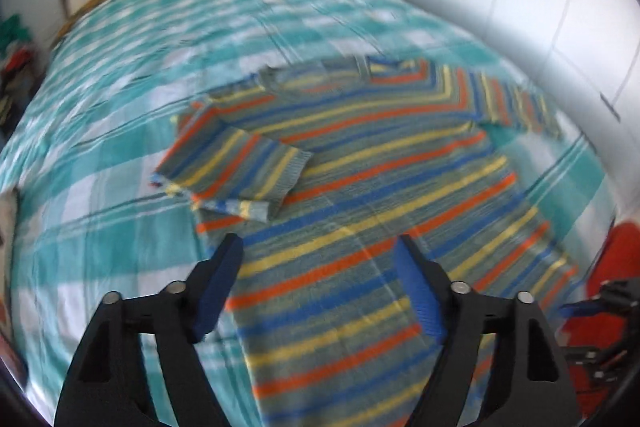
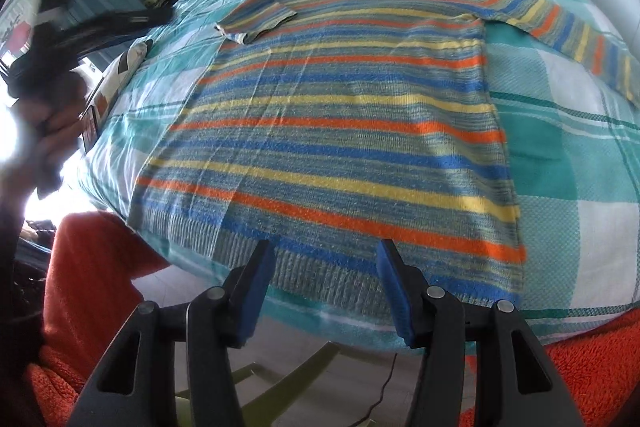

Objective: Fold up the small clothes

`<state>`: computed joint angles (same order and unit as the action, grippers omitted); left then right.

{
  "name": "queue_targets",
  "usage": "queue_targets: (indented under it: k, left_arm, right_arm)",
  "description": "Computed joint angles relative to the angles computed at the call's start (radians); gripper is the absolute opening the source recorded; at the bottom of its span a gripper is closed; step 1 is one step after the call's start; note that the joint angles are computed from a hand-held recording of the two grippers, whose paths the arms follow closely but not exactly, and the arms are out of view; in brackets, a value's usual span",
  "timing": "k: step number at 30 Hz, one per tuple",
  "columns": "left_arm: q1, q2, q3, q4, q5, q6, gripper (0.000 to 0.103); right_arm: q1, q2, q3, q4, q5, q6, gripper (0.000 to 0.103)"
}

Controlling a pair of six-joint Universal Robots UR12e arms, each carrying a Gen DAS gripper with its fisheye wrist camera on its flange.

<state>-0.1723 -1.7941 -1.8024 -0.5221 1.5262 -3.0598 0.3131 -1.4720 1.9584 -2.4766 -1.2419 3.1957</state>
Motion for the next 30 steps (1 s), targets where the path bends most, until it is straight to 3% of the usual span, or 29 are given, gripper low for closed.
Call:
queue_targets:
  k: [2, 4, 8, 11, 14, 15, 16, 17, 19, 21, 24, 27, 30]
  left_arm:
    - [0.0, -0.048, 0.028, 0.005, 0.014, 0.076, 0.076]
    - [-0.004, -0.091, 0.056, -0.002, 0.072, 0.116, 0.068]
    - [0.017, -0.14, 0.096, -0.069, 0.089, 0.122, 0.059]
    - [0.03, -0.152, 0.097, -0.062, 0.058, 0.136, 0.06]
    - [0.017, -0.151, 0.085, -0.041, 0.085, 0.163, 0.058]
    - [0.015, -0.153, 0.088, -0.044, 0.085, 0.162, 0.048]
    - [0.015, -0.15, 0.09, -0.057, 0.079, 0.156, 0.015]
    - [0.013, -0.151, 0.1, -0.078, 0.089, 0.143, 0.004]
    - [0.031, -0.138, 0.106, -0.081, 0.052, 0.078, 0.003]
    - [0.077, -0.097, 0.078, -0.014, -0.019, -0.068, 0.003]
    - [0.181, -0.028, 0.025, 0.097, -0.106, -0.344, 0.003]
    - [0.295, 0.03, -0.032, 0.162, -0.121, -0.624, 0.003]
    - [0.351, 0.061, -0.063, 0.11, -0.075, -0.719, 0.003]
  right_arm:
    - [0.004, 0.0, 0.004, 0.001, -0.006, 0.003, 0.053]
    - [0.004, -0.001, 0.007, 0.004, -0.002, 0.004, 0.053]
    - [0.0, 0.0, 0.012, 0.015, 0.003, 0.017, 0.053]
    - [-0.005, 0.001, 0.014, 0.014, 0.006, 0.029, 0.053]
    - [-0.013, 0.002, 0.018, 0.001, 0.021, 0.051, 0.053]
    - [-0.015, 0.002, 0.018, -0.004, 0.025, 0.056, 0.053]
    - [-0.016, 0.003, 0.02, -0.01, 0.028, 0.06, 0.053]
    - [-0.016, 0.003, 0.02, -0.017, 0.029, 0.065, 0.053]
    - [-0.017, 0.003, 0.022, -0.03, 0.034, 0.068, 0.053]
    - [-0.019, 0.001, 0.027, -0.052, 0.043, 0.07, 0.053]
    - [-0.021, -0.004, 0.037, -0.075, 0.055, 0.064, 0.053]
    - [-0.021, -0.006, 0.041, -0.088, 0.065, 0.052, 0.053]
    - [-0.019, -0.001, 0.041, -0.097, 0.076, 0.05, 0.053]
